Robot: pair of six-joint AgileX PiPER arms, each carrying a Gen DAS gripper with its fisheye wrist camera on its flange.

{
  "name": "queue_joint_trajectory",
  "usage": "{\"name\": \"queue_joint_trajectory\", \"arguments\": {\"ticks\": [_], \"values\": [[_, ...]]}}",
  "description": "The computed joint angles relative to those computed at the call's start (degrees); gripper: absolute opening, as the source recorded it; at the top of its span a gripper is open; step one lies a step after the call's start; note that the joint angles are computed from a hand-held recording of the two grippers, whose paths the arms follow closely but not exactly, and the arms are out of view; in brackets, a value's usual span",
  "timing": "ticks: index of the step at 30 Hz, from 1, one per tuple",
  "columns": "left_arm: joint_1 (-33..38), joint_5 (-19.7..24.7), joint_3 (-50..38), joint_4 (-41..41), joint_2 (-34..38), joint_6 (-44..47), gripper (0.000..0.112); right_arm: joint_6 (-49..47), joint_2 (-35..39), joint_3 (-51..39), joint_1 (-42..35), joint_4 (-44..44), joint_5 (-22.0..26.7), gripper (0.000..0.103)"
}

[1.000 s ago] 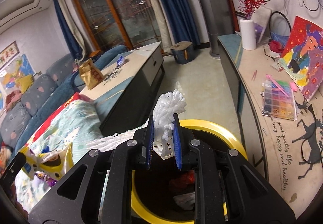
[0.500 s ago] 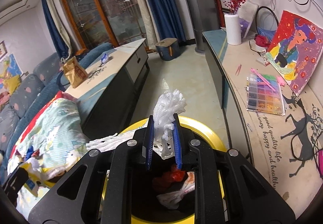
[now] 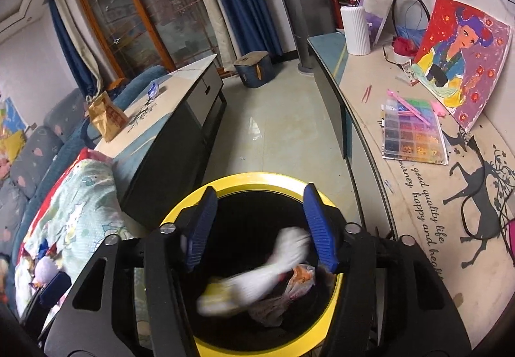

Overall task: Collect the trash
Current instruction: 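Open both tools over the yellow bin to drop the trash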

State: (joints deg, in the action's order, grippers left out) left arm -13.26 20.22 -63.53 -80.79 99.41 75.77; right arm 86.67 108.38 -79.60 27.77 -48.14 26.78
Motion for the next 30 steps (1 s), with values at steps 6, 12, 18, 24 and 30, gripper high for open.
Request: {"name": "queue_joint_trajectory", "arguments": {"ticks": [6, 12, 18, 24, 30], "values": [[1.92, -2.26, 3.68, -6.32, -3.11, 4.96, 0.095, -0.92, 0.4, -0.92, 1.41, 0.22, -0.03, 0.063], [4.88, -3.75, 6.06, -5.96, -6.24, 3.39, 0.096, -3.48, 1.08, -2.92, 3.24, 1.67, 0.49, 0.07], [7.65, -4.72, 8.07, -5.8, -8.94, 3.1, 0.096, -6.55, 1.9, -5.01, 5.32, 3.4, 0.75, 0.072], [10.41, -4.72, 10.39, -7.82, -11.61, 5.16, 0.096, -10.04, 3.31, -8.24, 8.07, 4.31, 2.18, 0.073], [14.37, -4.69, 12.18, -8.15, -14.45, 5.43, 0.096, -11.9, 4.7, -10.57, 10.8, 5.4, 2.08, 0.073]]}}
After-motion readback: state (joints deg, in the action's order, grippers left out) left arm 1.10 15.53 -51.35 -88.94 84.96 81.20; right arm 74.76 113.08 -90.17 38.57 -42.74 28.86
